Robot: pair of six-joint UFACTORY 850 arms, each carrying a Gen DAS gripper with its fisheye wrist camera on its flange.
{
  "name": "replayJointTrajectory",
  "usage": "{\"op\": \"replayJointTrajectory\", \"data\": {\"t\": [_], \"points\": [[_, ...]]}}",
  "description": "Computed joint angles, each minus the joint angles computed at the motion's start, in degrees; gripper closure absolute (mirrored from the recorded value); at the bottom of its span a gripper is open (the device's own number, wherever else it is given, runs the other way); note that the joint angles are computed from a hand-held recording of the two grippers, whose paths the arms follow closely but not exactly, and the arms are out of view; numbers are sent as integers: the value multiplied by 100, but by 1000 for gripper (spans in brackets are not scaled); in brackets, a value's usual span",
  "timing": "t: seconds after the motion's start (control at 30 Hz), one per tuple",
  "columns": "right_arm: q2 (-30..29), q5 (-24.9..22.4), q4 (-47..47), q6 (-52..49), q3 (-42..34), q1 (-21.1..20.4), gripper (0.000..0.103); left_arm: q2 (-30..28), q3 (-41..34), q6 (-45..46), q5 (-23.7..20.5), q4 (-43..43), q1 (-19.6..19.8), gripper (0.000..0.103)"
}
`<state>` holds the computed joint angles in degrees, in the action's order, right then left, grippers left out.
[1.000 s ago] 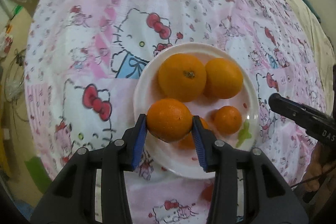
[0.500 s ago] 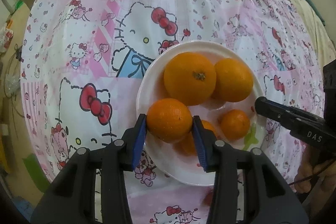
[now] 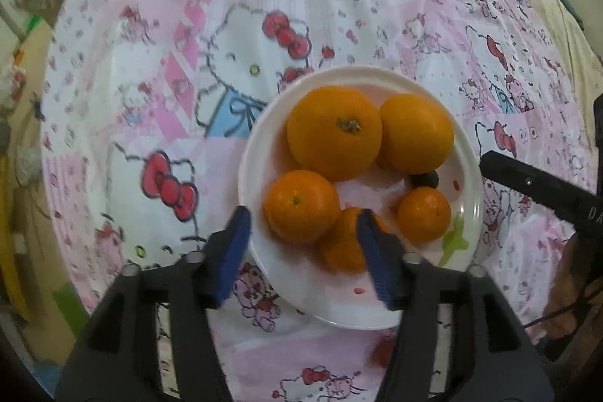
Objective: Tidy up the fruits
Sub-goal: 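Open both tools to release the grape and mandarin on the plate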
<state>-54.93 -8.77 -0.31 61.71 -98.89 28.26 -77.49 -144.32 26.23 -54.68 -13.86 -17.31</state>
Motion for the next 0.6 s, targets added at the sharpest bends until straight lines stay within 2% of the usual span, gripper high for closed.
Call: {"op": "replayJointTrajectory", "data": {"t": [0.03, 0.1, 0.17, 0.27, 0.37, 0.5, 0.6], "points": [[28, 16, -115, 142, 37, 0, 49, 225, 390, 115, 322, -42, -1, 41], [54, -15, -333, 370, 53, 5, 49, 344, 587, 185, 549, -74, 8, 40], [71, -66, -738, 748, 48, 21, 49, 256, 420, 222, 429, -207, 39, 40], [114, -172, -1924, 1921, 58, 63, 49, 266, 423, 131, 506, -211, 56, 40], [143, -185, -2109, 2046, 62, 71, 42, 353, 557, 190, 602, -374, 89, 33], [185, -267, -2523, 2415, 65, 104, 30, 766, 1228, 425, 1136, -564, 104, 10], [242, -300, -2659, 2562, 105, 135, 29, 1121, 1799, 580, 1657, -623, 83, 1]]}}
